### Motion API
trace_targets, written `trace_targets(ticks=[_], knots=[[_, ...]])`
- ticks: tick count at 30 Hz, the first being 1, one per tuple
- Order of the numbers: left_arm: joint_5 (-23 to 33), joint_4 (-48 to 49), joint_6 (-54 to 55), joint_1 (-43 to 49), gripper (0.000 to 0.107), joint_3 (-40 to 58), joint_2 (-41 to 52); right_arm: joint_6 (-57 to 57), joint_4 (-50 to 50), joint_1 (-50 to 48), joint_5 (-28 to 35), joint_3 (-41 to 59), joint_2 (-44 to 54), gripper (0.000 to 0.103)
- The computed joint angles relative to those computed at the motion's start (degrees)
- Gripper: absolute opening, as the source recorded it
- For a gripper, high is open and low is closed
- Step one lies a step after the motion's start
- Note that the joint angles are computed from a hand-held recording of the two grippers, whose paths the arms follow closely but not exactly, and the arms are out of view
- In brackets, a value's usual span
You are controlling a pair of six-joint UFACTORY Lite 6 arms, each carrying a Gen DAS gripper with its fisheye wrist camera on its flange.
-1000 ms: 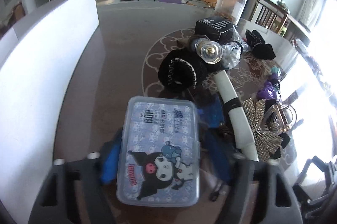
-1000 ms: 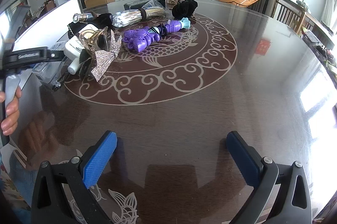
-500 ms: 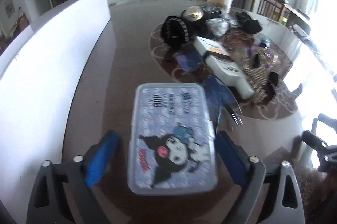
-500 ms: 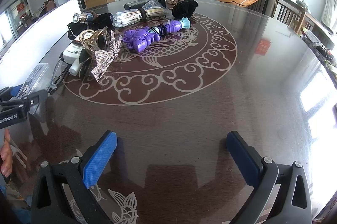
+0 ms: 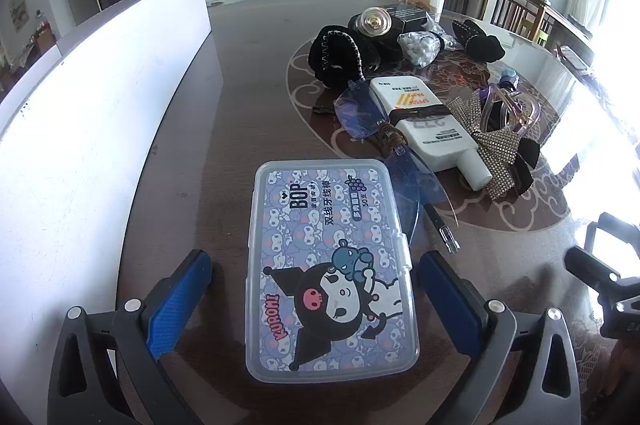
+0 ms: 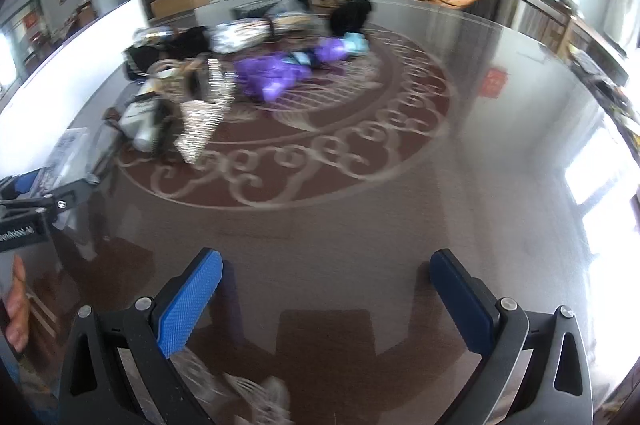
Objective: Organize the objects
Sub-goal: 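Lift the Kuromi box with the left gripper while the right gripper grasps the rhinestone bow clip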
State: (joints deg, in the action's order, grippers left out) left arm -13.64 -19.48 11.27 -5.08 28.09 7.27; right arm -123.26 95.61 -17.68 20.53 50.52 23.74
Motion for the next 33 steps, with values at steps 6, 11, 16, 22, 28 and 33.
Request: trace_targets(ticks=[6,11,16,22,28,33], knots=[[0.02,0.31,-0.2,0.15,0.103,-0.13,-0.11,16.47,-7.21,8.93,6.17,8.95,3.1,0.098],[-0.07,0.33,-0.21,0.1,0.103,-0.17,-0.07,34.38,-19.24,16.81,0.44,21.21,10.46,0.074],[-0.17,1.57,-1.2,0.46,0.103,-0.45,-0.24,32.33,-19.0,10.56,4.53,18.17,8.78,0.044],[-0.23,1.77,-1.31,0.52,0.103,-0.48,-0.19,13.06,-14.26,0.28,5.3,0.95,-4.29,0.043],[-0.3,1.85,-1.39,0.52,0.103,-0.56,-0.21,5.77,-7.28,0.09,3.77,-1.76,-5.19,0.087],[-0.09,4.51,-3.25,1.23,0.103,-0.9,-0.63,6.0,-2.17,6.64,-4.22,6.16,3.15,0.087]])
